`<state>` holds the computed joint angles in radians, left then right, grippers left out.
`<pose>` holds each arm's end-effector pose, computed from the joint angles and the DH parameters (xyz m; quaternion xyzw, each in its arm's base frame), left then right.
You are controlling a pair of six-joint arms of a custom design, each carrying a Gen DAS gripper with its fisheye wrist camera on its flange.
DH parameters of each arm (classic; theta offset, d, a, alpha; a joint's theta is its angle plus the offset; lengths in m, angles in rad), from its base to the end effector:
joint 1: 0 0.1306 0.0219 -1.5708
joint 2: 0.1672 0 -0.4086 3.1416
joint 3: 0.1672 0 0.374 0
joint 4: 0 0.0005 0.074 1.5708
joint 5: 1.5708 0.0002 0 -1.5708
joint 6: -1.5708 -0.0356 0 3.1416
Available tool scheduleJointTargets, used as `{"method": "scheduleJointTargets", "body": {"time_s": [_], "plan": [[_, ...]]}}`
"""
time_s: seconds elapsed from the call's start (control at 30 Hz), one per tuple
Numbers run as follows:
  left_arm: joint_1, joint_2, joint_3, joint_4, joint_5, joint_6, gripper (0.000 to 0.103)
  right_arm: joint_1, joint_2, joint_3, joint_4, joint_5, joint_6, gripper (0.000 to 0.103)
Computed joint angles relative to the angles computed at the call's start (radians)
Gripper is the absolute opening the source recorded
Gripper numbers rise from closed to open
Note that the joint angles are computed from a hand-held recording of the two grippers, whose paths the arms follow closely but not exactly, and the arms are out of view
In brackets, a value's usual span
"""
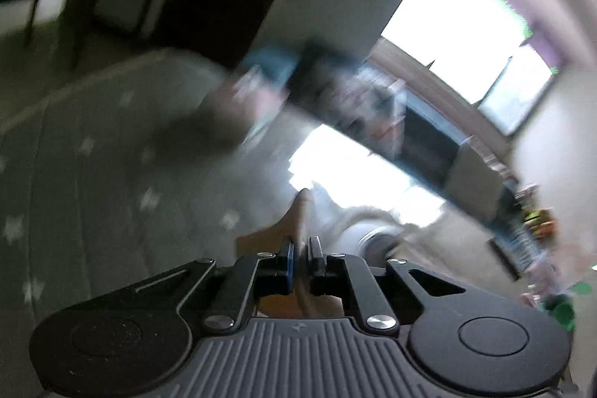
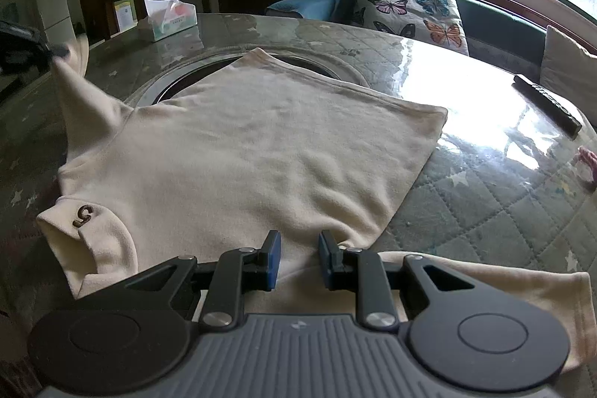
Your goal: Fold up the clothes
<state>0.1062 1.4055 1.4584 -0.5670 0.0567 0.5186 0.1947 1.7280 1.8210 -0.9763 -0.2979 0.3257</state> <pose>0.4889 0.0496 0.5049 -0.2517 0.8259 -0.1271 0.4882 0.5798 0.1245 0.4690 -0.2879 0.8869 0.1176 0.3417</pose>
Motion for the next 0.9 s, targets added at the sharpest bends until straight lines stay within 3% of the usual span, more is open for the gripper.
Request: {"method": "scheduleJointTargets", "body": {"time_s": [0.1,0.27,0.33,0.43,0.63,0.73,0.9], "plan": [[-0.008,-0.016,-0.016,-0.067,-0.08,-0.051,0.009,0.001,0.0,0.001,-0.001,0.003,0.002,0.022],[0.0,0.005,-0.013,-0.194,-0.194,-0.069,0.017,0.002,0.0,0.003,-0.004,0.007,0.008,0.022],[-0.006,0.002,-0.016,-0.202,-0.192,-0.087,0.021,0.003,-0.001,0.002,-0.005,0.01,0.009,0.022],[-0.032,0.004,-0.011,-0.195,-0.188,-0.141,0.037,0.005,-0.003,0.001,-0.003,0.013,0.01,0.022],[-0.067,0.101,0.066,-0.204,-0.213,-0.266,0.037,0.011,-0.013,-0.003,-0.001,0.002,0.013,0.023],[-0.063,0.159,0.105,-0.214,-0.228,-0.291,0.036,0.02,-0.028,-0.014,-0.004,-0.022,0.041,0.03],[-0.058,0.195,0.122,-0.167,-0.254,-0.356,0.036,0.041,-0.048,-0.026,-0.013,-0.067,0.081,0.03]]}}
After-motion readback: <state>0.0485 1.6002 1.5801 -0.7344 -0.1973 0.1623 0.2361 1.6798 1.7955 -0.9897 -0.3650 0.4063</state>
